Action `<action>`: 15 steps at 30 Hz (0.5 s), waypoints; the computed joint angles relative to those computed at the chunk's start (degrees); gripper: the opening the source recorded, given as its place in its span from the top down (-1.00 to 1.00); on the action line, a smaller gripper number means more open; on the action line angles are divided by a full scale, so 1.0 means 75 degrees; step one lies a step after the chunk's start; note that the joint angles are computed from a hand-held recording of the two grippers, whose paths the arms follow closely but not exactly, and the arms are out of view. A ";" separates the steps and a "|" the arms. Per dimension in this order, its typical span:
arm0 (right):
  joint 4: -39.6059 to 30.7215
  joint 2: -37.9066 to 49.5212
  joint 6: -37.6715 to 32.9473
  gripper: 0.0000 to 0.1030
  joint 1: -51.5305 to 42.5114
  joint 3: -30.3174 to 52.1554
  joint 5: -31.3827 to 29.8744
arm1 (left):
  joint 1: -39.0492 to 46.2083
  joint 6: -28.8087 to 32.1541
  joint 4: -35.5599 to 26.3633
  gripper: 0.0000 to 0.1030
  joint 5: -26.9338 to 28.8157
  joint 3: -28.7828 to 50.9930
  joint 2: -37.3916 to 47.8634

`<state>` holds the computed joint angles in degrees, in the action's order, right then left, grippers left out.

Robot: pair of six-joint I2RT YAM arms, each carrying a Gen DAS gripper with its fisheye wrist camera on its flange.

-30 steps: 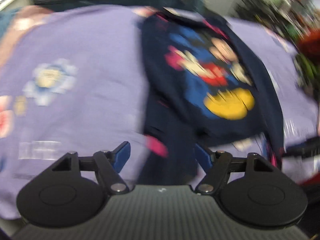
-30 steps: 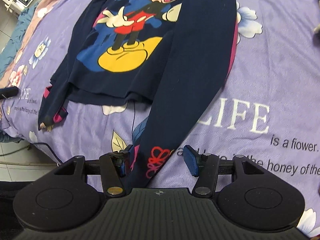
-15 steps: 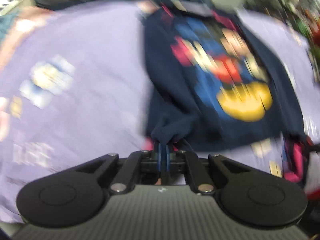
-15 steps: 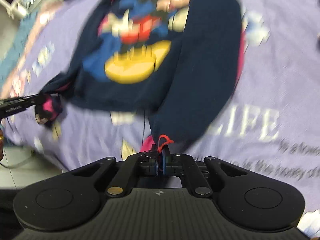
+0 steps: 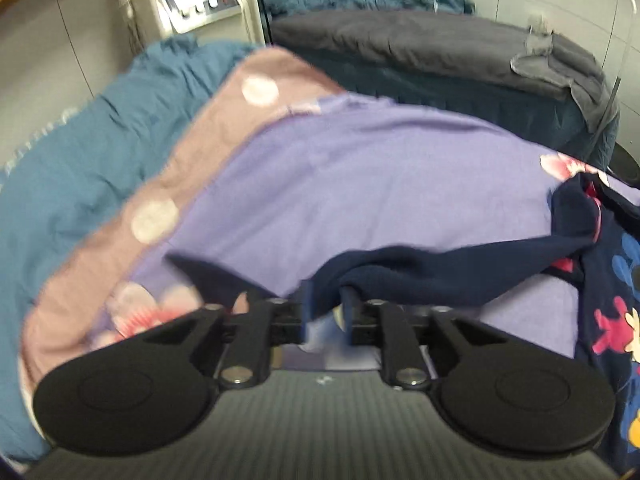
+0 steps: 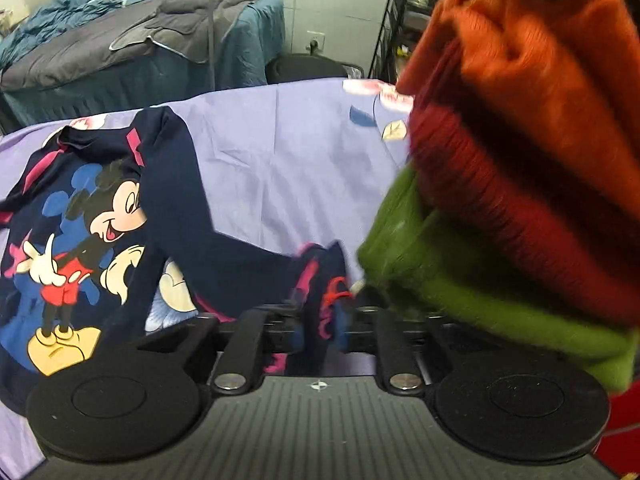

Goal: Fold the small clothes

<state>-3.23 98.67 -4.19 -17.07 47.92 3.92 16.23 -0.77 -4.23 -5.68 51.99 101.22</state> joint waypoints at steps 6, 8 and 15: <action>0.1440 -0.0861 0.0177 -1.00 0.0597 -0.1497 -0.0372 | -0.1141 -0.0512 0.0679 -0.56 0.0076 -0.1632 -0.0816; 0.1065 -0.0687 -0.0072 -1.00 0.0636 -0.1482 -0.1439 | -0.1542 -0.0584 0.0813 -0.56 0.0853 -0.2288 -0.1254; 0.0742 0.0949 -0.0334 -0.60 0.1404 -0.1192 -0.2593 | -0.3527 -0.0739 0.1767 -0.37 0.1361 -0.3456 -0.0670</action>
<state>2.33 105.79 -6.69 -6.54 38.98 -15.53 -10.22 -6.31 9.02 4.53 26.07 96.20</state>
